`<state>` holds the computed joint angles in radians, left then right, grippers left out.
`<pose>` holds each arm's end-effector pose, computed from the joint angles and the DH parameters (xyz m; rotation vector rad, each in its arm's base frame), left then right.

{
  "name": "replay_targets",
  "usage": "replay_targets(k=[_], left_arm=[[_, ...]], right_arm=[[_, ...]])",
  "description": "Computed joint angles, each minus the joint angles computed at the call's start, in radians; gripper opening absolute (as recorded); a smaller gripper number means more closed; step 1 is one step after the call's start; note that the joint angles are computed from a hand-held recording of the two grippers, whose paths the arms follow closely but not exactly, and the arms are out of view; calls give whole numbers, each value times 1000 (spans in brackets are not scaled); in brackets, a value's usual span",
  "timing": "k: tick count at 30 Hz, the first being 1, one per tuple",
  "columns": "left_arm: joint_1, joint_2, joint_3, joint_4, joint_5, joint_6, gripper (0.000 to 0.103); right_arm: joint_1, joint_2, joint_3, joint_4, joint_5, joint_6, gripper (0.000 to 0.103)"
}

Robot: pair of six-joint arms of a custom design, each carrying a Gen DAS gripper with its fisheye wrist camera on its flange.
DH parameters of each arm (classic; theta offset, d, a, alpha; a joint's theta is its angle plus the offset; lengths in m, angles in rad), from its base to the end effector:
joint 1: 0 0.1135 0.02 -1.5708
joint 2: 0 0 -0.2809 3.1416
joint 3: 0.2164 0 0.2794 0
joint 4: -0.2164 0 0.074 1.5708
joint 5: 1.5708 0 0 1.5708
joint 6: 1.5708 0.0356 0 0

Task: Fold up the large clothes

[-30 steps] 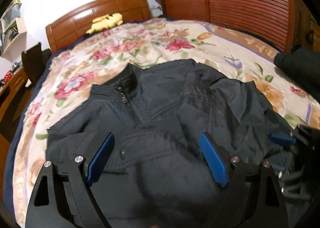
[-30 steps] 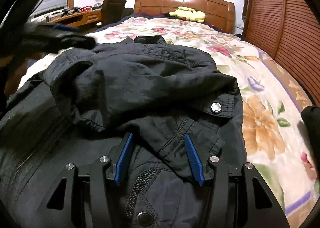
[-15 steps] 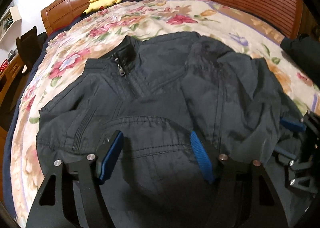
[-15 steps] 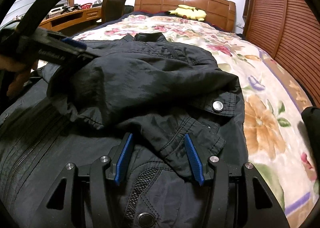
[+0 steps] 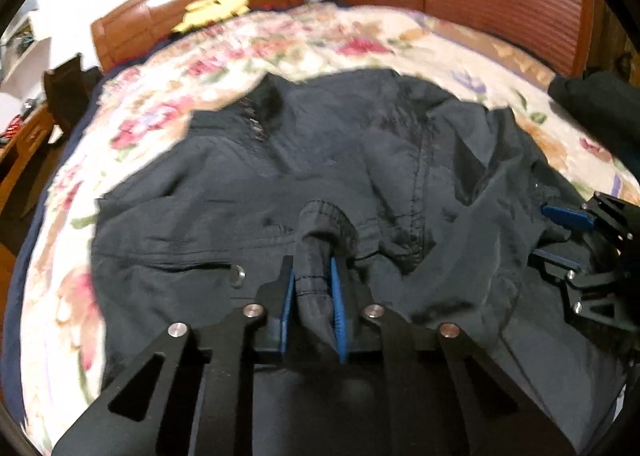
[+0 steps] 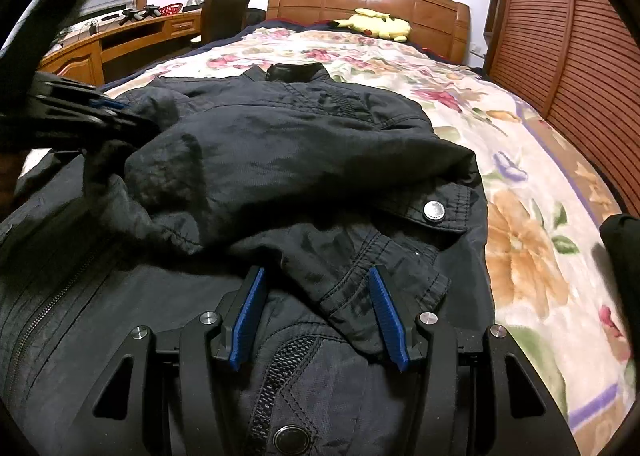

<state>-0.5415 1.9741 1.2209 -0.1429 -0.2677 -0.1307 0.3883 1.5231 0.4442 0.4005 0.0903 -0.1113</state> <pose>0.3802 -0.2177 0.1444 0.3819 2.3934 0.0277 0.2544 0.1006 0.1132 -0.5081 2.1881 0.0478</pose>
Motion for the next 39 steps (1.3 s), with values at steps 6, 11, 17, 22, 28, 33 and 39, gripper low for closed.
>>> replay_targets(k=[6, 11, 17, 22, 28, 33, 39], left_arm=[[42, -171, -190, 143, -37, 0, 14], [96, -261, -266, 214, -39, 7, 14], [132, -336, -317, 271, -20, 10, 14], [123, -332, -371, 298, -9, 10, 14], [97, -332, -503, 357, 3, -35, 14], [65, -365, -598, 390, 7, -69, 20], [28, -472, -661, 344, -2, -71, 31]], right_arm=[[-6, -10, -19, 29, 0, -2, 55], [-24, -17, -33, 49, -22, -3, 55], [-27, -13, -30, 44, -23, -7, 55], [-27, -12, -29, 42, -25, -7, 55], [-27, -7, -21, 34, -27, -6, 55], [-26, -3, -19, 34, -26, -6, 55], [-21, 5, -14, 33, -17, -8, 55]])
